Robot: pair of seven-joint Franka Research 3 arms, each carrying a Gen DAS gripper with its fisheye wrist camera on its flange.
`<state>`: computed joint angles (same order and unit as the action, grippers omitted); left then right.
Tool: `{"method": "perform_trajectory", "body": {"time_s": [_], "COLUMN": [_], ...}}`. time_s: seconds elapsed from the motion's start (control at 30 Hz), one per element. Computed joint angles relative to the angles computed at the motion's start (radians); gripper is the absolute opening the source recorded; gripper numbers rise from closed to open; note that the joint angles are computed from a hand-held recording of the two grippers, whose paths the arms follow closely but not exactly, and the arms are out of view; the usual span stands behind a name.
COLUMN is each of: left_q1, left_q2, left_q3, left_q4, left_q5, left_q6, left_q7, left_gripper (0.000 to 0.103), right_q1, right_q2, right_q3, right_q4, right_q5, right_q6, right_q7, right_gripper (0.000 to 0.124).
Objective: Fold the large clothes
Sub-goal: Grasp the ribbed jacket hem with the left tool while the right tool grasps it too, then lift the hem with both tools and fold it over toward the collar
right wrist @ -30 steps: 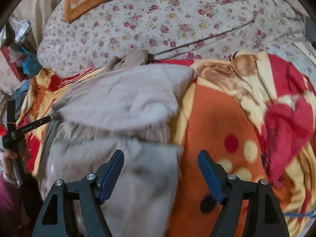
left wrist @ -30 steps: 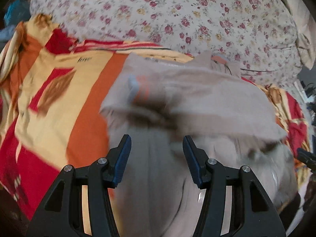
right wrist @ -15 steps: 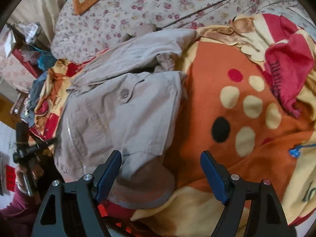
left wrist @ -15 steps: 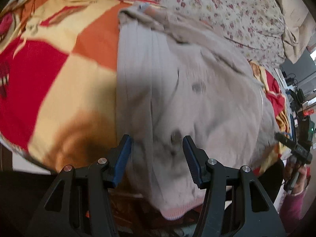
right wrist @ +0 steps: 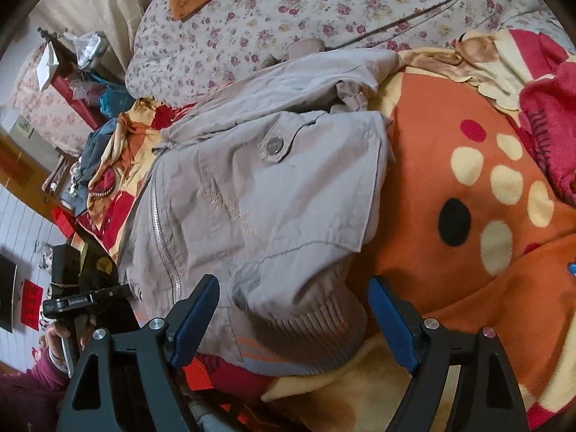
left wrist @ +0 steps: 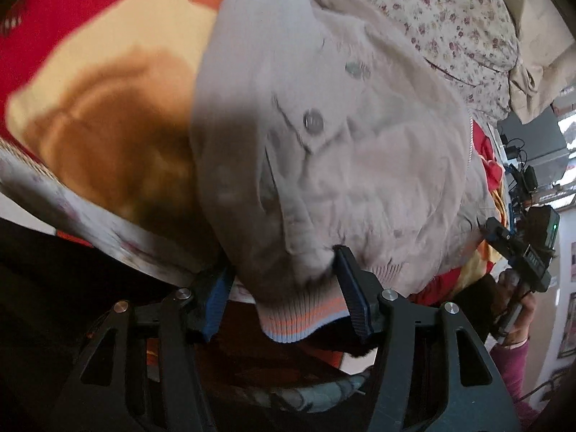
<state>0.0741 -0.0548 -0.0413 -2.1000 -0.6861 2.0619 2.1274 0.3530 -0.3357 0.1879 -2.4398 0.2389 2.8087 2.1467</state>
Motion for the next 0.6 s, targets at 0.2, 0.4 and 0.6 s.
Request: {"method": "perform_trajectory", "body": {"time_s": [0.2,0.4,0.6], "left_q1": [0.000,0.028,0.073], "left_q2": [0.027,0.017,-0.075], "left_q3": [-0.006,0.014,0.065], "left_q4": [0.013,0.052,0.082], "left_q5": [-0.048,-0.098,-0.189], "left_q6": [-0.042,-0.113,-0.205], "left_q7": [-0.010,0.021,0.118], "left_gripper": [0.070,0.017,0.013], "right_q1": [0.018,0.032,0.147], "right_q2": [0.026,0.006,-0.101], "right_q3": [-0.014,0.002,-0.016], "right_q4": [0.000,0.019,-0.005], "right_q5": [0.030,-0.015,0.108], "right_q6": [0.048,0.036,0.020], "right_q7": [-0.036,-0.055,-0.158], "right_gripper": [0.080,0.016,0.013]}}
